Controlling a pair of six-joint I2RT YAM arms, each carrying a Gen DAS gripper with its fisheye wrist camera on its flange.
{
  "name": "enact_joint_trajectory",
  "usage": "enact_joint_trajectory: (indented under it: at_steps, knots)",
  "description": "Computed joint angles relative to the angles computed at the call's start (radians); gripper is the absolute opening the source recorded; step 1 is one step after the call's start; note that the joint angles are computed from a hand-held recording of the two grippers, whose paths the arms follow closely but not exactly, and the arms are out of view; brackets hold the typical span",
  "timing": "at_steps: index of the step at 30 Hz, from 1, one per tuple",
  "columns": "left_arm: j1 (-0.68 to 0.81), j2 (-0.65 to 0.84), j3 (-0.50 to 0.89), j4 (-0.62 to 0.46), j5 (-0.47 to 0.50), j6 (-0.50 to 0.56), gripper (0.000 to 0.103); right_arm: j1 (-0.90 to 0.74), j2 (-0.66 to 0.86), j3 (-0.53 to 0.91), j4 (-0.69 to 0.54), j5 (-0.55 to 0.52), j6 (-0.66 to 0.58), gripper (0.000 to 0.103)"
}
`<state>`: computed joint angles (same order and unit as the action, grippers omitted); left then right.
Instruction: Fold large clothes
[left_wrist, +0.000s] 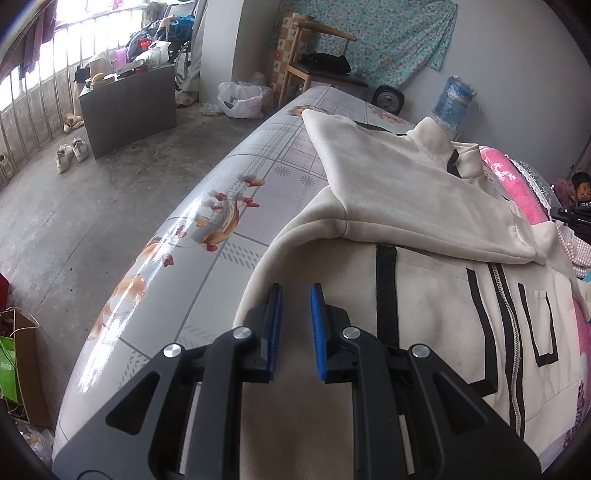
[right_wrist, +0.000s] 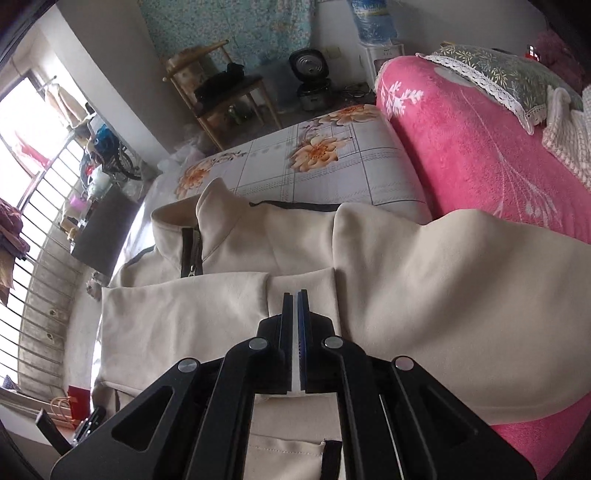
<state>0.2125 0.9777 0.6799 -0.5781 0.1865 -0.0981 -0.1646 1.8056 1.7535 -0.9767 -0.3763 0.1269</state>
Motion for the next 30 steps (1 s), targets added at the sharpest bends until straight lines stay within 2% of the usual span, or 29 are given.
enact_joint_trajectory:
  at_steps: [1,4,10,15,18,19,22,27,30]
  knots:
    - [0.003,0.000,0.000,-0.001,0.006,-0.002,0.015,-0.016,-0.009,0.004,-0.013,-0.013,0.005,0.008]
    - [0.004,-0.015,-0.002,-0.013,0.014,-0.007,0.015,-0.051,-0.056,-0.059,-0.002,-0.053,0.000,0.044]
    - [0.017,-0.010,-0.006,-0.005,0.031,-0.010,0.015,0.007,-0.072,-0.198,0.048,0.065,-0.055,0.045]
    - [0.034,0.010,0.014,-0.022,0.064,0.002,0.016,0.093,-0.096,-0.290,0.084,0.302,-0.119,0.045]
    - [0.083,-0.033,0.042,-0.099,0.127,0.060,0.025,0.064,-0.224,-0.353,0.053,0.248,-0.120,0.045]
    - [0.102,-0.061,0.050,-0.136,0.144,0.096,0.030,0.042,-0.279,-0.376,0.036,0.216,-0.122,0.045]
    - [0.204,-0.144,0.078,-0.301,0.220,0.251,0.036,-0.043,-0.487,-0.494,-0.019,0.153,-0.145,0.067]
    - [0.519,-0.227,0.080,-0.598,0.326,0.590,0.037,-0.255,-0.786,-0.703,-0.157,0.120,-0.286,0.068]
    - [0.739,-0.243,0.062,-0.738,0.393,0.805,0.037,-0.487,-0.903,-0.793,-0.273,0.015,-0.439,0.068]
